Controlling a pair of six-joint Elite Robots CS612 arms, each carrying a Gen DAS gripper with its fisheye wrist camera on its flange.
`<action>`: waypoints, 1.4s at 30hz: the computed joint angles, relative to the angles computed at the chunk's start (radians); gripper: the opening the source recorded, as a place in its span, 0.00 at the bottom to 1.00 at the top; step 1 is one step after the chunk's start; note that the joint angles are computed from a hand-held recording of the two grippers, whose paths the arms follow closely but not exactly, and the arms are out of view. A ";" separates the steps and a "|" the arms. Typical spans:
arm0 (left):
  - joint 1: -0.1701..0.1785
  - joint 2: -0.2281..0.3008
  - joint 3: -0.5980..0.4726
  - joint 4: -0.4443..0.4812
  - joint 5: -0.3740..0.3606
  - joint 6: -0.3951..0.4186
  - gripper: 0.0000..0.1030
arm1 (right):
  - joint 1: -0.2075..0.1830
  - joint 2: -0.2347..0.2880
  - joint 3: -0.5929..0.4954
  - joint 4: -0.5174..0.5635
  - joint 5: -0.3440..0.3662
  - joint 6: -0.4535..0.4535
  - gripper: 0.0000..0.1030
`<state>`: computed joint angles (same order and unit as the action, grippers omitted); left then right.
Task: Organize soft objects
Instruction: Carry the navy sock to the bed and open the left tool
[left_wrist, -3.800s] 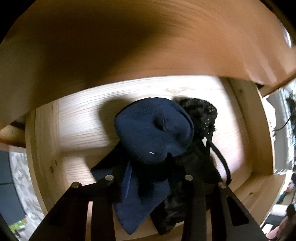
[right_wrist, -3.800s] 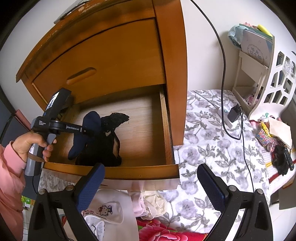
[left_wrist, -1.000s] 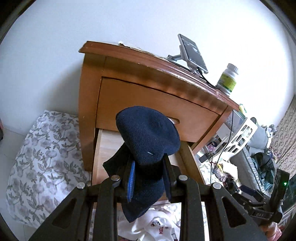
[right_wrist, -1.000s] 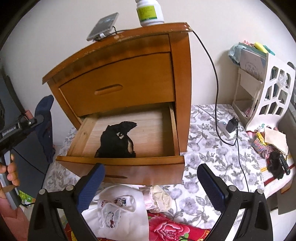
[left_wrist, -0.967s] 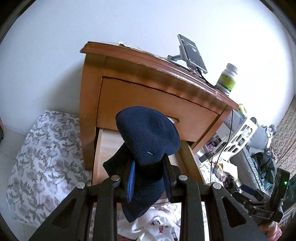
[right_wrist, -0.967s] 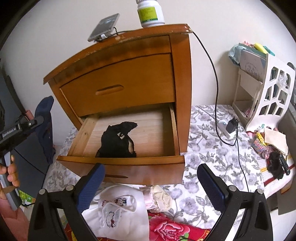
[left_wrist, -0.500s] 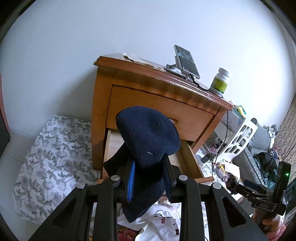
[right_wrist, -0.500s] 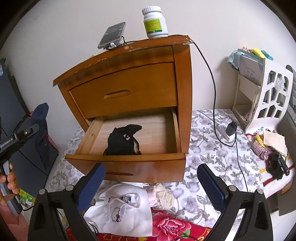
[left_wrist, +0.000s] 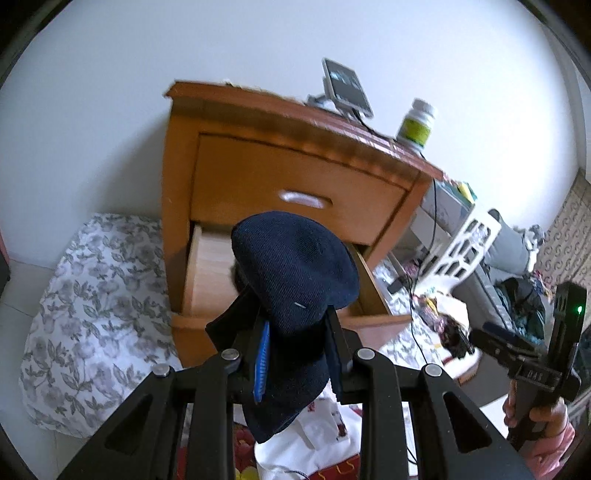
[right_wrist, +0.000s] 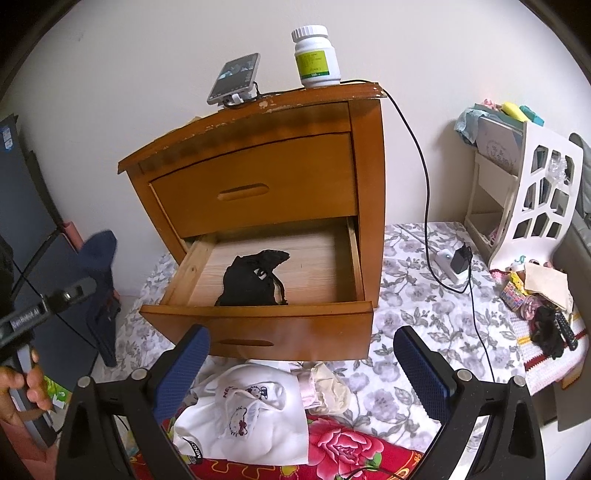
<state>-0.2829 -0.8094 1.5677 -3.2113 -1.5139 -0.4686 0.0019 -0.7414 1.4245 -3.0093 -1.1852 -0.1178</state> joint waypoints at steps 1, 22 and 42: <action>-0.001 0.002 -0.001 0.009 -0.009 0.004 0.27 | 0.000 -0.001 0.002 -0.001 0.000 0.000 0.98; -0.023 0.092 -0.087 0.307 -0.195 0.060 0.27 | 0.005 0.001 -0.002 0.025 -0.008 -0.010 0.98; -0.027 0.163 -0.165 0.468 -0.230 0.062 0.28 | 0.010 0.020 -0.030 0.101 -0.015 -0.028 0.98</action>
